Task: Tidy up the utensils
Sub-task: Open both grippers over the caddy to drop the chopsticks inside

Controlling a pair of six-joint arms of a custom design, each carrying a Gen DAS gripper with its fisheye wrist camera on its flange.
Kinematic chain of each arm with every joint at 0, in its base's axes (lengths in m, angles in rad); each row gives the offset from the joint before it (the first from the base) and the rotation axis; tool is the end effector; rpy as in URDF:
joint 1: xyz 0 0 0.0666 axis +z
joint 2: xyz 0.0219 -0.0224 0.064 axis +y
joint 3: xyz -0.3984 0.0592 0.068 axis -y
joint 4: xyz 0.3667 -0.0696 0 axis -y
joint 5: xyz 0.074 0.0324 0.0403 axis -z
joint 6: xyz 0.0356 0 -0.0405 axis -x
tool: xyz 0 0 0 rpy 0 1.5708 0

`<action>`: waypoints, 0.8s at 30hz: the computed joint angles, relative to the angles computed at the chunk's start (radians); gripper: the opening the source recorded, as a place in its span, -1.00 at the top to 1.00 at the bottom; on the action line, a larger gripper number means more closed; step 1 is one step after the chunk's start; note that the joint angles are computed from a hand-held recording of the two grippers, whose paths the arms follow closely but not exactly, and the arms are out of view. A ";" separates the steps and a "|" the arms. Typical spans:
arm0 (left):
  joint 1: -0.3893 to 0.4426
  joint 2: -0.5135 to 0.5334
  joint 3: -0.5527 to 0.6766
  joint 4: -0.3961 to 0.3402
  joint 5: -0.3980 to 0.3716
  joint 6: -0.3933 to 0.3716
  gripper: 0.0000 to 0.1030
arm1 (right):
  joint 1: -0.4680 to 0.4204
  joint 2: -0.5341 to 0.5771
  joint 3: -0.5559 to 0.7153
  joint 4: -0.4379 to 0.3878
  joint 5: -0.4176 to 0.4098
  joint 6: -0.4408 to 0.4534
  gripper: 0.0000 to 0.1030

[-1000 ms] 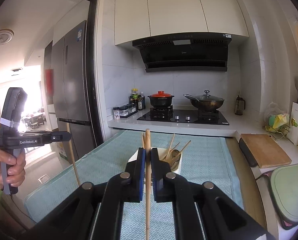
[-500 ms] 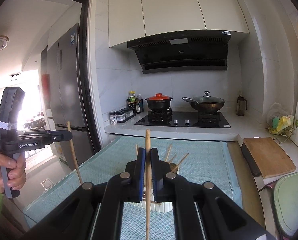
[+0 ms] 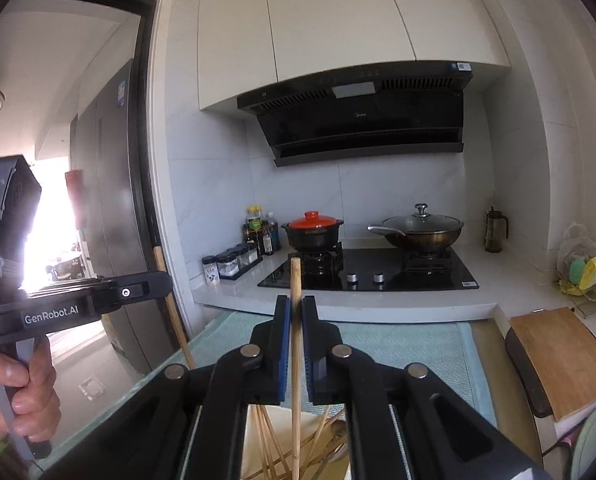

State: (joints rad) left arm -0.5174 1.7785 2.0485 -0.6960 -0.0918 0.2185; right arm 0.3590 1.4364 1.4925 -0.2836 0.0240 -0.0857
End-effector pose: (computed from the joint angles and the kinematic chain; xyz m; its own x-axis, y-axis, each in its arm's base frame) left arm 0.5434 -0.3060 0.5588 -0.4416 0.0030 -0.8972 0.3322 0.9295 -0.1604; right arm 0.4768 0.1776 0.5302 -0.2386 0.0019 -0.9711 -0.3101 0.9475 0.0780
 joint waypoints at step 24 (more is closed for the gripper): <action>-0.048 -0.171 -0.292 0.110 -0.197 -0.025 -0.99 | -0.006 -0.017 0.017 -0.163 0.037 -0.060 -0.49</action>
